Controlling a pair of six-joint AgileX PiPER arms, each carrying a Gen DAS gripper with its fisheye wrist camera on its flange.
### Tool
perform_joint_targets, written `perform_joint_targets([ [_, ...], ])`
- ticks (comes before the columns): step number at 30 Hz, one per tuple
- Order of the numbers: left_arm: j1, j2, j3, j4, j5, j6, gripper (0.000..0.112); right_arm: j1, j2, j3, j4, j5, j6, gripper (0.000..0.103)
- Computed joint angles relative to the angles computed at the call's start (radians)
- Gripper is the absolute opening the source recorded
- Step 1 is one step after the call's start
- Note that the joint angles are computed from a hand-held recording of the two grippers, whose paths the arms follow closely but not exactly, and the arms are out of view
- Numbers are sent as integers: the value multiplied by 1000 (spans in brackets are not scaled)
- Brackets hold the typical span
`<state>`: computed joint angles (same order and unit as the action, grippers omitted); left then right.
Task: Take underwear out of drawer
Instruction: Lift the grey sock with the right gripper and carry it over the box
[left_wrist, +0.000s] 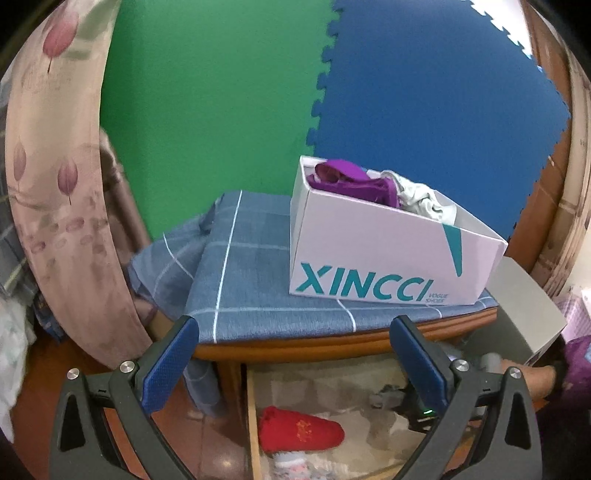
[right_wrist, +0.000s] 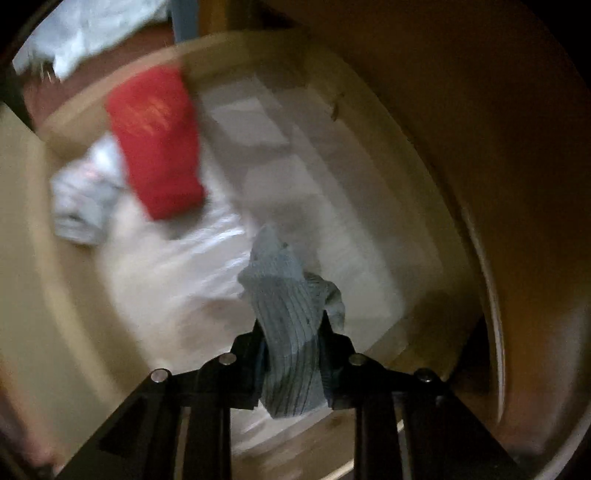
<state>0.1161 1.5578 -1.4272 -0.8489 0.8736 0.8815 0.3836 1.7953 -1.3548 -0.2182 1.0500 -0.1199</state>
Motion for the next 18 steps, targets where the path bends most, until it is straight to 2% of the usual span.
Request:
perform_joint_targets([
  [2,5,20,-24,18,27,-38,103,-57,-62,-31,140,60,-28,23],
  [6,19,50,-60,44,62,-104,103,-125,-194,-51,270,125,-21,23],
  [8,30,63,-74,42,76,-124,103,-210,-310,14,364,119,-50,23],
  [12,40,87,-102,53,105,-168,103,-294,-474,96,502,107,-41,23],
  [14,35,93,-110,71,111,-187,103,-315,-563,167,533,79,-12,23],
  [16,23,95,-114,91,114,-198,103,-320,-613,247,579,14,11,23],
  [18,7,89,-111,116,104,-203,103,-370,-679,295,625,8,24,23],
])
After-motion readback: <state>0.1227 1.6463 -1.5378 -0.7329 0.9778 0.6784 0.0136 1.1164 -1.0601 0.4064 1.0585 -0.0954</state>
